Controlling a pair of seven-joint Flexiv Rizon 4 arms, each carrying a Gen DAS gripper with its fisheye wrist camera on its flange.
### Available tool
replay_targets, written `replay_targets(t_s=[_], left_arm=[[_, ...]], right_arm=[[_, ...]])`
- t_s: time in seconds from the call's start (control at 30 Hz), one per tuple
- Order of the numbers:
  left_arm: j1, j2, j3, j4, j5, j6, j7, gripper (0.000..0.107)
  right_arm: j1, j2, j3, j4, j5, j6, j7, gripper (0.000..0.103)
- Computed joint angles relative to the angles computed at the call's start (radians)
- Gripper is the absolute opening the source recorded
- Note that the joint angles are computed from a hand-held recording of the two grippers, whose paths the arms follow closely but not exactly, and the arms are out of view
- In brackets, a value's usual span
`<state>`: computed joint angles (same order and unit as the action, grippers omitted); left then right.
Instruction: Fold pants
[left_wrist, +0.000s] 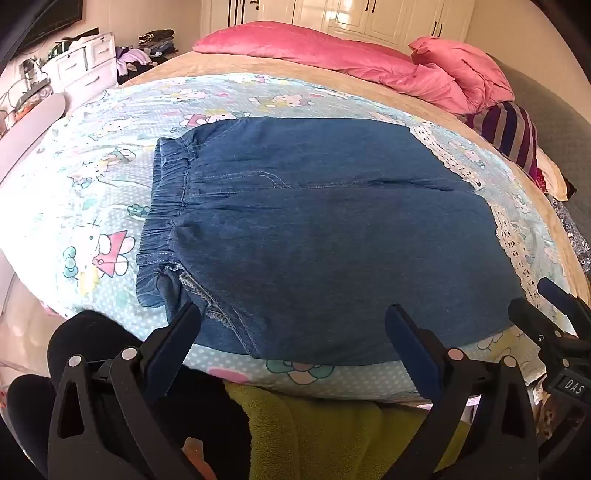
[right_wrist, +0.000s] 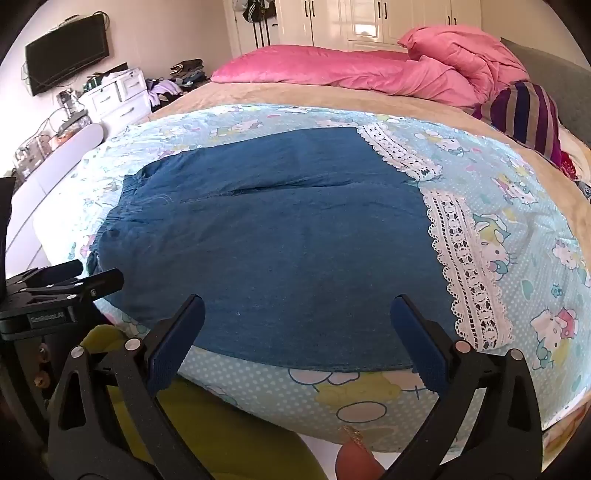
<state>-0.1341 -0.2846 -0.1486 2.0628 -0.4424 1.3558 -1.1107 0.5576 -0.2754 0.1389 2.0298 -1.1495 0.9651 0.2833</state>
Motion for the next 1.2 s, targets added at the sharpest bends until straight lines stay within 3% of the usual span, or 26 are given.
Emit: replay_targets(t_s=[0.47,1.2], left_arm=[[0.021,0.006,-0.012,0.01,-0.035,0.005,0.046,0.099],[-0.002,-0.005,0.006,-0.003,0.039,0.026,-0.016,0.099]], right_arm=[[0.002,0.003,0.001,-0.006,0.003,-0.022,-0.011,0.095],[0.013,0.003,0.009,-0.013,0.033,-0.056,-0.041,0.095]])
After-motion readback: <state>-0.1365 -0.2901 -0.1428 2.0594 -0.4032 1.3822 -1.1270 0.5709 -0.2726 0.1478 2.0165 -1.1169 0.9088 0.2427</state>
